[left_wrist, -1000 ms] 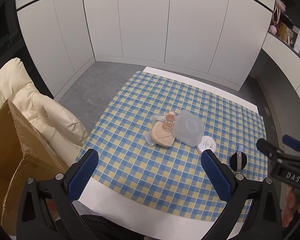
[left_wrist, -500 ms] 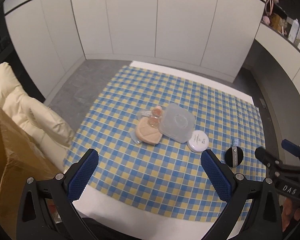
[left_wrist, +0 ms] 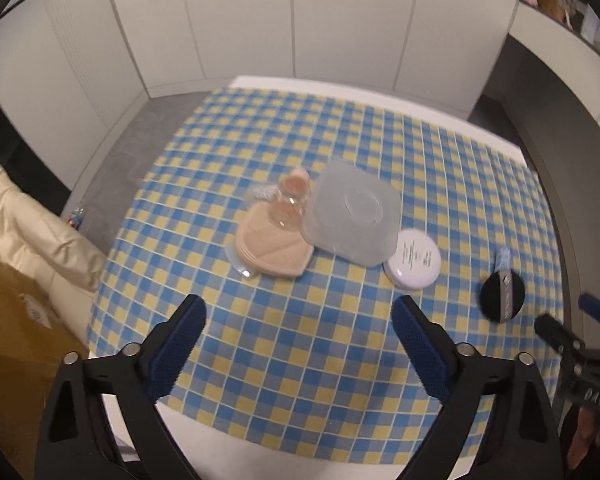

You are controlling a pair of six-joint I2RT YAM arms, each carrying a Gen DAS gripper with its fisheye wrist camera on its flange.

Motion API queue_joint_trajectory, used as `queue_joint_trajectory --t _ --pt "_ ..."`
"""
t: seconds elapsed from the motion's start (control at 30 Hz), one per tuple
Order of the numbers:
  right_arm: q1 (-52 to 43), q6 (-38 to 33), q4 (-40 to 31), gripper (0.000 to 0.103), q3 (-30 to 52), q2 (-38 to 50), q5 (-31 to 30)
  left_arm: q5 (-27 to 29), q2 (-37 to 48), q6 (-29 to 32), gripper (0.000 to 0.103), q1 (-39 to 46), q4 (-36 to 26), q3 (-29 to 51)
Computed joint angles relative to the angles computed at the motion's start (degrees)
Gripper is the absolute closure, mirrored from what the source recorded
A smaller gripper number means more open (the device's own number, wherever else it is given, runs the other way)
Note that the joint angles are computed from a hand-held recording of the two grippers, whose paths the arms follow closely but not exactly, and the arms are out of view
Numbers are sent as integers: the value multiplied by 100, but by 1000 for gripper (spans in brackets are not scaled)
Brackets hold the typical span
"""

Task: Organize objects
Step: 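Move right tool to the black cylinder while left tool approaches the white round compact, then grasp the black cylinder with right tool while left tool grasps the white compact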

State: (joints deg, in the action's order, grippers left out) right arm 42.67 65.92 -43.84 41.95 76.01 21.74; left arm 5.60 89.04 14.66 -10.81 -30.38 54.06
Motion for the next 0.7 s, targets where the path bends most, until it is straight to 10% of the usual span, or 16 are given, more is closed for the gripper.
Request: queue_joint_trajectory --t 0.43,0.7 --pt "-439 -630 1344 14 -553 565 -215 4 555 -40 27 -261 658 -263" --pt "-780 -1165 2436 76 -912 588 -868 100 843 -354 26 -645 801 -237"
